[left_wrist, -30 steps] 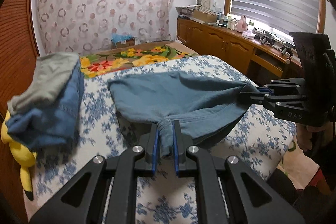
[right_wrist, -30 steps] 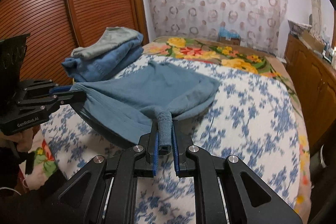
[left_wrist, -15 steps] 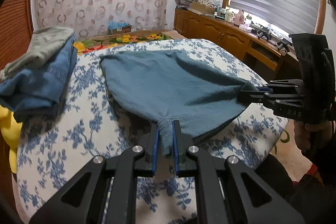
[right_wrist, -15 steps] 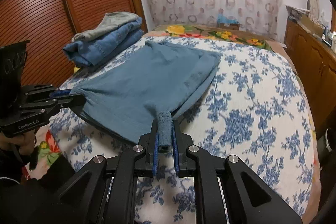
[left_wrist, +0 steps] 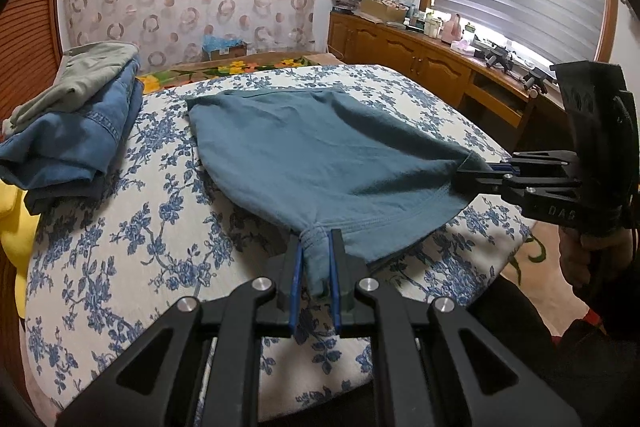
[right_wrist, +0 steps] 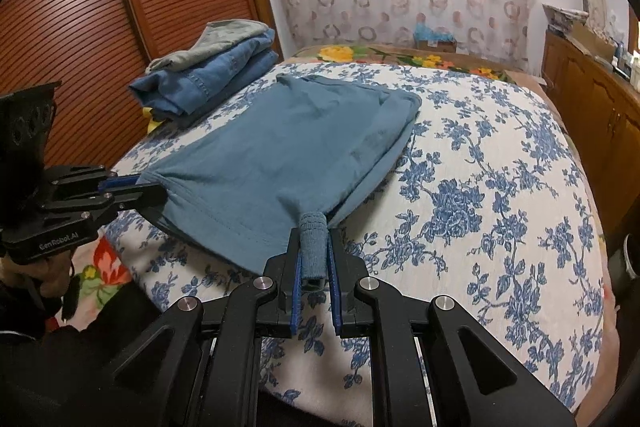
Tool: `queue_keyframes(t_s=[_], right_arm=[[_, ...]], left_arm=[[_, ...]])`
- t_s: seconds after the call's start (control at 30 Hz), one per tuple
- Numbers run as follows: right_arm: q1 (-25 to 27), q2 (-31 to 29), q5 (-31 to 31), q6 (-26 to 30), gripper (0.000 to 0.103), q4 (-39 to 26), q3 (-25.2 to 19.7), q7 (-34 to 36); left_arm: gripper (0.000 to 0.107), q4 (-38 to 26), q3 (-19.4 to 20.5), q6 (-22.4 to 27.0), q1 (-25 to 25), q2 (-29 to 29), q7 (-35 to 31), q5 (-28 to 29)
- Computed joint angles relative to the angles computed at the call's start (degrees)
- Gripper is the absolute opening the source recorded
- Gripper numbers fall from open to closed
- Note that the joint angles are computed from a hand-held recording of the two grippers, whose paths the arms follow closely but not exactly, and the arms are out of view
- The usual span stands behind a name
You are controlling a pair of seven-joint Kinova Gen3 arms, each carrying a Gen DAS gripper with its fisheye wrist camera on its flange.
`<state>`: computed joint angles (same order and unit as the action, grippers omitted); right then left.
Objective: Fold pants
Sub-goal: 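Lower the hem onto the waistband with both grippers and open them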
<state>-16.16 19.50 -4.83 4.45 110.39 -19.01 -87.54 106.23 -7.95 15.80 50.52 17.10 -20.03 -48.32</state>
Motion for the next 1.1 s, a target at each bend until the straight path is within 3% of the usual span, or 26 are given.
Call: queue_keyframes(t_s=[0.17,0.27,0.43,0.5,0.63,0.77,0.9,1.1], right_arm=[[0.62,-1.64,0.11,-0.77,0.008,1.47,-0.93,0.00],[1.05,-2.67,0.21,-0.75,0.008,2.24,-1.58,0.08],[7.80,-3.51,-1.32,-1.16,0.008,3.57,-8.98,1.65],[8.48,-3.70,-1.55,-1.48,0.008,3.67,-9.77,1.91],[3.79,-3.05,-0.61,-1.71,0.008,1.22,-4.90,1.50],[-0.13,-0.95,0.38,-1.63,0.008,-2.86,-0.28,0.40],[-4.21,1.02,1.14,-0.52,0.008,-6.69,5.07,-1.26],[-6.50,4.07,1.90,1.62,0.009,-12.26,8.72,-3.17]], left_arm=[[0.008,1.32,-1.98,-0.43,2.46,-1.14,3.78,-3.29],[0.008,1.96,-1.21,0.20,2.73,-2.21,6.13,-5.68],[0.008,2.89,1.34,1.61,2.25,-4.18,10.15,-10.03],[0.008,3.00,2.20,1.50,1.45,-4.56,11.50,-11.71],[0.008,0.36,5.98,2.29,-3.77,-3.13,7.50,-10.03],[0.008,-2.54,6.25,1.80,-6.84,-1.56,4.05,-7.57],[0.008,-5.45,6.66,0.87,-9.90,0.02,-2.87,-1.87],[0.008,-10.71,7.50,1.71,-13.43,3.15,-13.01,6.56]])
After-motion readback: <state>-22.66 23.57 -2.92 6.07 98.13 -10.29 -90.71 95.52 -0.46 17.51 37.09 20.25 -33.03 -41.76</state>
